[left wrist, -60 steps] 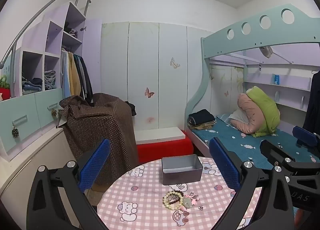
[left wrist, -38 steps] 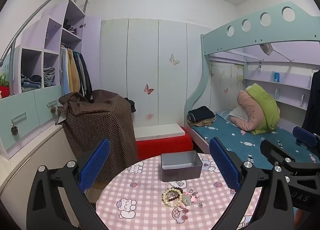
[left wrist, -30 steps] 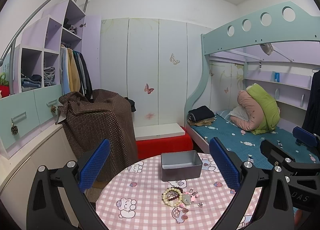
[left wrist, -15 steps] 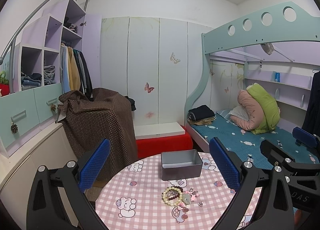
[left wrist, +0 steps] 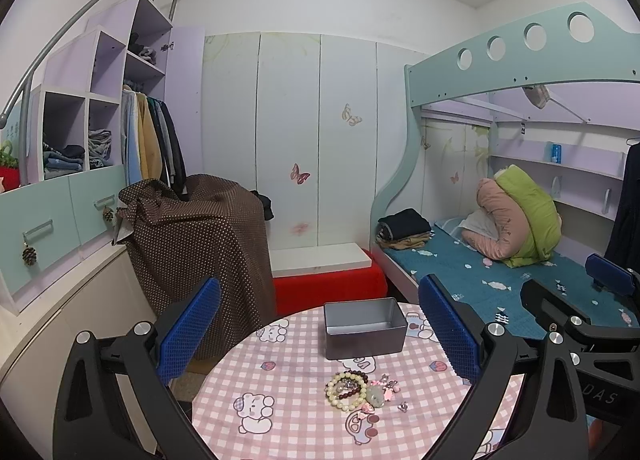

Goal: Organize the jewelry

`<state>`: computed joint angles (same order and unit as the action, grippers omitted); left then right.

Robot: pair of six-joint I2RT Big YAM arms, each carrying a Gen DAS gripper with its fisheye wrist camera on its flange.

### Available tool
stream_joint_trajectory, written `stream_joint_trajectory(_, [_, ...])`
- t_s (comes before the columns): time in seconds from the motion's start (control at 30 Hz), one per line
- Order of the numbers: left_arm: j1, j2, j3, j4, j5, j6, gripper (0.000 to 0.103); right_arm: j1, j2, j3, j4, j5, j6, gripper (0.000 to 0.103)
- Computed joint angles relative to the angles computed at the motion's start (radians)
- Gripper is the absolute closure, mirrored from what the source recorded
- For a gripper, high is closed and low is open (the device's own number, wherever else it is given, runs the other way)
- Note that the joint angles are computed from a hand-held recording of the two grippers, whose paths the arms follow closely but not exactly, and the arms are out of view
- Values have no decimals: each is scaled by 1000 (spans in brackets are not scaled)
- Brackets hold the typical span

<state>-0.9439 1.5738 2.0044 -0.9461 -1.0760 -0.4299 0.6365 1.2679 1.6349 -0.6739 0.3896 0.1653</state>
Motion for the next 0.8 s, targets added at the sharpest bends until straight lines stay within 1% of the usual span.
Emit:
stream_joint_trajectory(0.43, [1,2,7,-8,2,-2,7,-2,1,3,-4,-3,0,7])
stream_joint_trajectory(0.6, [2,-5,-11,5,3,-2,7,-2,0,4,-4,-3,0,7])
stream_joint_trajectory(0.73, [2,-1,1,-7,3,-4,7,-2,1,6,-8,-3,0,7])
stream_joint_trajectory(0.77, [3,-2,-3,-4,4,-3,7,-3,3,6,-7,-5,1,7])
stream_joint_trajectory(0.8, [3,-5,-10,1,4,-2,7,-2,1,-18,15,-5,2,7])
